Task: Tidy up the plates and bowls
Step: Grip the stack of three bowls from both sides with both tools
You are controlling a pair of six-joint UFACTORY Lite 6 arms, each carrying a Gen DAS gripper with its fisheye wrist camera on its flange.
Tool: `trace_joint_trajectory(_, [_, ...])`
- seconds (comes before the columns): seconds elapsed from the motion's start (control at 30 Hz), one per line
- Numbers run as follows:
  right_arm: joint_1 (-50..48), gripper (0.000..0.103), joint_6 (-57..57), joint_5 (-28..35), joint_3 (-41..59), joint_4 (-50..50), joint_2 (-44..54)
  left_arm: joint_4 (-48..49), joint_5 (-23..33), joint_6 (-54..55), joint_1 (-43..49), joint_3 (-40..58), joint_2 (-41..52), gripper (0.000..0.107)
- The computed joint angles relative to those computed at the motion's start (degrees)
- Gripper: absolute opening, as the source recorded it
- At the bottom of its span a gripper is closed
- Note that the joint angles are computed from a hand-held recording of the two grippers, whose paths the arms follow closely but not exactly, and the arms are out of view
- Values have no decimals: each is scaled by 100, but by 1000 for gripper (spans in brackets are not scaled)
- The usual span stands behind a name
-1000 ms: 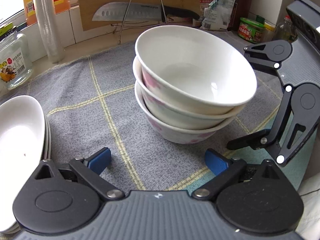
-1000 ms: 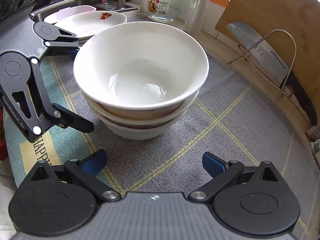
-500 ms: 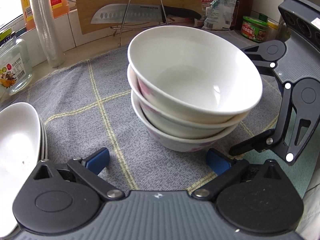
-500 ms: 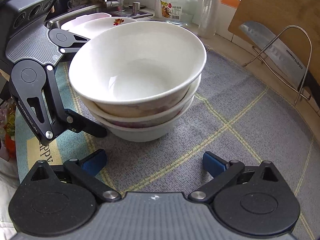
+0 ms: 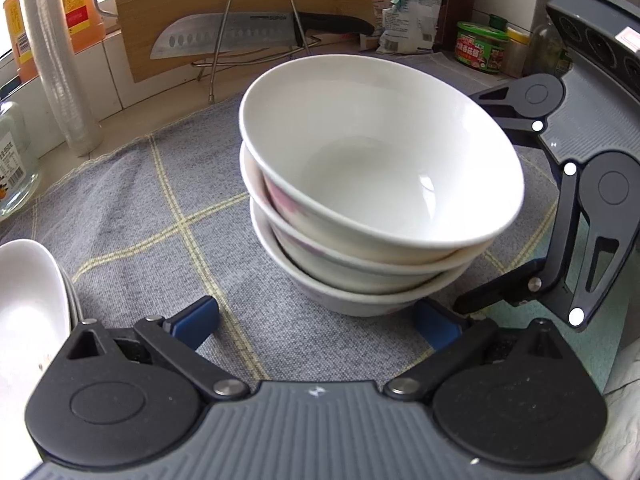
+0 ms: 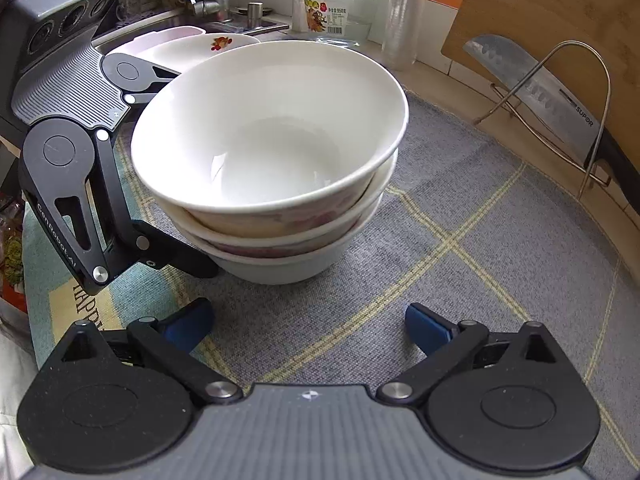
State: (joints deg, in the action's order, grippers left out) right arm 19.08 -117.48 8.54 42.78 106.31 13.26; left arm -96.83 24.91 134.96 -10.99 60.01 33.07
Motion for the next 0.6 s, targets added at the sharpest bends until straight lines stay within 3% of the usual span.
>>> trace_joint_trajectory(0.2, [107,103,986,-151,138,-808,66,975,176,-566,51,422,235,102])
trace_joint_trajectory(0.4, [134,103,916,-197,269,-1044,132,2117,344,-1350,32,987,507,100])
trace_joint_trajectory(0.6, [14,98,1790,-62,629,-2518,300,3029,635,-1737,23,1429,697,91])
